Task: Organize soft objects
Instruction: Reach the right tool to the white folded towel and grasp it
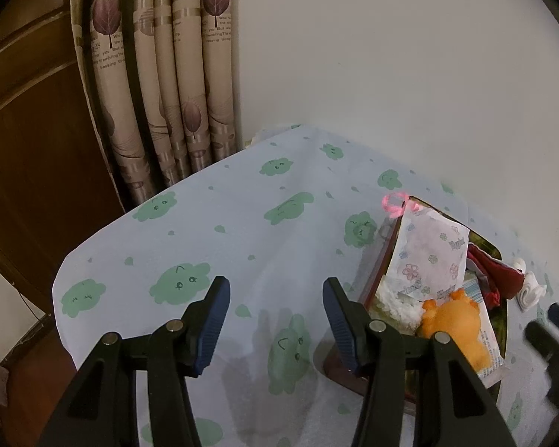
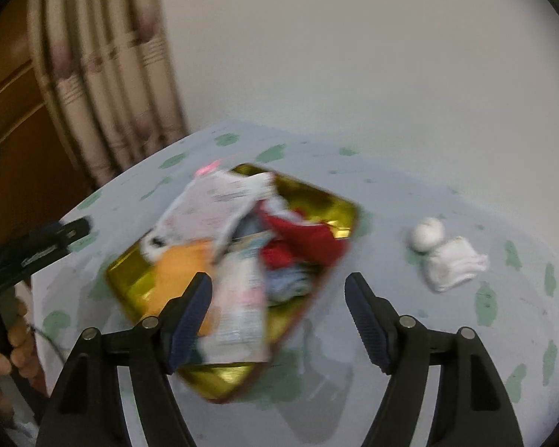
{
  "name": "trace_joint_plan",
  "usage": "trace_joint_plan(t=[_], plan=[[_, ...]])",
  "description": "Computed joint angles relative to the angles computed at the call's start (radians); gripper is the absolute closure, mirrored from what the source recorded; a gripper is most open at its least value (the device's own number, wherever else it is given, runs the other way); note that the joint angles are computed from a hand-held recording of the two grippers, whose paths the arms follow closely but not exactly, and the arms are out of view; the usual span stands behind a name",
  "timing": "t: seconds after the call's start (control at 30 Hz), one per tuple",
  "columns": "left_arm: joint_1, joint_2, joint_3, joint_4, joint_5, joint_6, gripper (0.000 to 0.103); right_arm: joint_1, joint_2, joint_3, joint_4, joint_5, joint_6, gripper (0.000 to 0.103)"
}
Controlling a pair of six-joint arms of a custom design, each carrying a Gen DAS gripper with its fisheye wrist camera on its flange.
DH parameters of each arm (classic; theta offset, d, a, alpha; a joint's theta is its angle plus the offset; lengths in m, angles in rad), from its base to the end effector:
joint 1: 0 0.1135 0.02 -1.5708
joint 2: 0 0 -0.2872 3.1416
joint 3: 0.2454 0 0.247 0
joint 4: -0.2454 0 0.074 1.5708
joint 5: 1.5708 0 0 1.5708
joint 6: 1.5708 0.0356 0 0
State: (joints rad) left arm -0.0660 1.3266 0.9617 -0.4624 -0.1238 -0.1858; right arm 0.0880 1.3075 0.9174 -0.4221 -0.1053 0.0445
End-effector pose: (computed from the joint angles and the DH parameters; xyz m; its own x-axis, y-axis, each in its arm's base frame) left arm 0.2695 -0.0134 0.2823 -0.7185 -0.1362 -0.6820 -0.1533 0.9875 -0.0357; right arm 0.2636 0.0270 0.2758 -0.7294 -0.0199 -0.6838 -0.1271 0.9861 0.1068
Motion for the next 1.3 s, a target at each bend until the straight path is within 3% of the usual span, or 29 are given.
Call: trace_joint_plan(t=[0.37, 0.8, 1.03, 1.1, 1.17, 1.27, 1.3], plan=[[-0.004, 0.003, 0.002, -0.002, -0.005, 0.001, 0.05, -0.293, 0.192, 0.089, 0.011, 0.01, -0.007, 0.027], [-0.008, 0.033, 0.014, 0.002, -0.006, 0.033, 0.05, -0.287, 0.513, 0.269, 0.021, 0.13, 0.227, 0.027], [-0.006, 0.033, 0.011, 0.004, -0.004, 0.037, 0.05, -0.303, 0.591, 0.295, 0.058, 0.197, 0.249, 0.029], [-0.009, 0.033, 0.012, 0.002, -0.007, 0.039, 0.05, -0.32, 0.591, 0.276, 0.085, 0.18, 0.217, 0.036], [-0.019, 0.028, 0.009, 0.006, -0.021, 0.046, 0.05, -0.337, 0.572, 0.239, 0.129, 0.164, 0.151, 0.059], [-0.031, 0.028, 0.007, 0.011, -0.036, 0.048, 0.05, -0.369, 0.537, 0.198, 0.149, 0.111, 0.078, 0.075], [-0.034, 0.029, 0.006, 0.013, -0.04, 0.049, 0.05, -0.38, 0.517, 0.178, 0.153, 0.1, 0.064, 0.075]])
